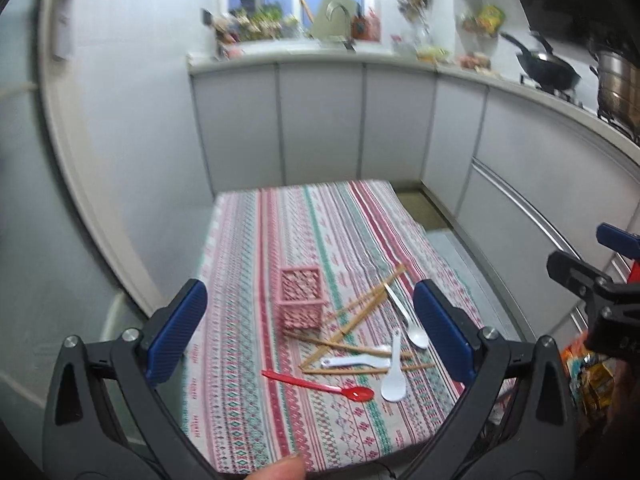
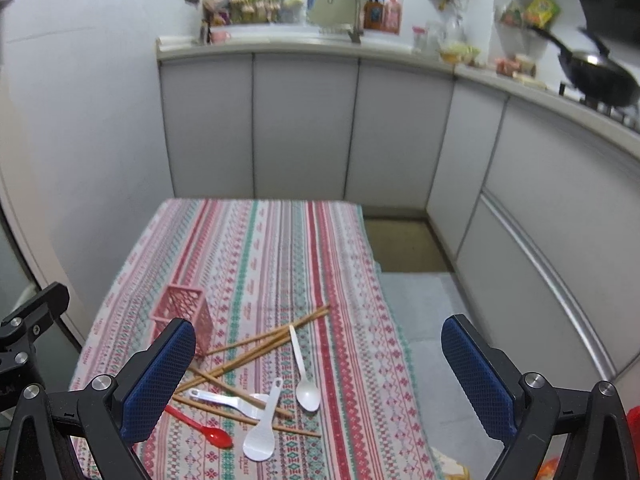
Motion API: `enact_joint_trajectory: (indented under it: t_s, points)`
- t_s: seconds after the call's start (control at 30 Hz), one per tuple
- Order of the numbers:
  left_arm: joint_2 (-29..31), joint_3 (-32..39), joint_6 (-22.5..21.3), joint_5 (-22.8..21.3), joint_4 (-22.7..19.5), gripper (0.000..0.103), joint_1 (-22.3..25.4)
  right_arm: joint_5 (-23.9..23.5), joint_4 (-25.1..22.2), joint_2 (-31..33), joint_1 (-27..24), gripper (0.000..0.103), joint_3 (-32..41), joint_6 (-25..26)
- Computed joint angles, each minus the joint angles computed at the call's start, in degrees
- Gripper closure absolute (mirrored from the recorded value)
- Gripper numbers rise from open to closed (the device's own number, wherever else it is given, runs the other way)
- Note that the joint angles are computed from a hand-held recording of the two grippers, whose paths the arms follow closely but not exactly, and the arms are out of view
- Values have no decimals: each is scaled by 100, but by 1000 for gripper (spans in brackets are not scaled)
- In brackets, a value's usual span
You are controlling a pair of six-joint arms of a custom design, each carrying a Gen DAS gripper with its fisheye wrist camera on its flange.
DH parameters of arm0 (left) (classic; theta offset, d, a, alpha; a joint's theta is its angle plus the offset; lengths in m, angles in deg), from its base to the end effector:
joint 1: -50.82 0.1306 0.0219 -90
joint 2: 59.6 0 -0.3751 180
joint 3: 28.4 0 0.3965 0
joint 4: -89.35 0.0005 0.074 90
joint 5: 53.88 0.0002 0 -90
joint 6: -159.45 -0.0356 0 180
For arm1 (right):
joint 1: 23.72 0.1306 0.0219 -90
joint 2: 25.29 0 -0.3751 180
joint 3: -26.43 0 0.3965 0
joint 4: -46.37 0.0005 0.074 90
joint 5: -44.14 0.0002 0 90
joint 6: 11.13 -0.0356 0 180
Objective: Organize utensils
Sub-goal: 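Grasp a wooden chopstick with the left tool while the right tool grasps another chopstick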
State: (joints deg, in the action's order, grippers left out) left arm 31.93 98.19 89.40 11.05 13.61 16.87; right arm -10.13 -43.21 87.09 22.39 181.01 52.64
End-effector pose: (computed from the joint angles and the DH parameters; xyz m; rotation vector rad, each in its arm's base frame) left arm 0.3706 -0.2319 0.6639 0.0450 2.2020 -0.0216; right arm 0.3814 0.3657 0.6679 -0.1070 2.2092 -0.0658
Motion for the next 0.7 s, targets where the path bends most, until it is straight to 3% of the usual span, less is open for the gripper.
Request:
enact_joint_trajectory:
  t_s: [0.13,0.27,0.4,0.6,0.7]
  points:
    - [212,-51,-189,479,135,1,220,-449,24,136,-341,2,-124,-57]
    - [474,-80,-398,668,201,1,371,-1135,225,185,-793,2,-514,-182]
    - [743,-9,-468,778,34,1,471,-1750,88,510,-1192,2,-590,-213]
    - [1010,-57,-494,1681,-302,1,561,-2468,-132,913,-1559,7,-552,-216]
    - [1183,20,-500,2186,-477,7,566,-2817,-50,986,-1707,13,-651,-249]
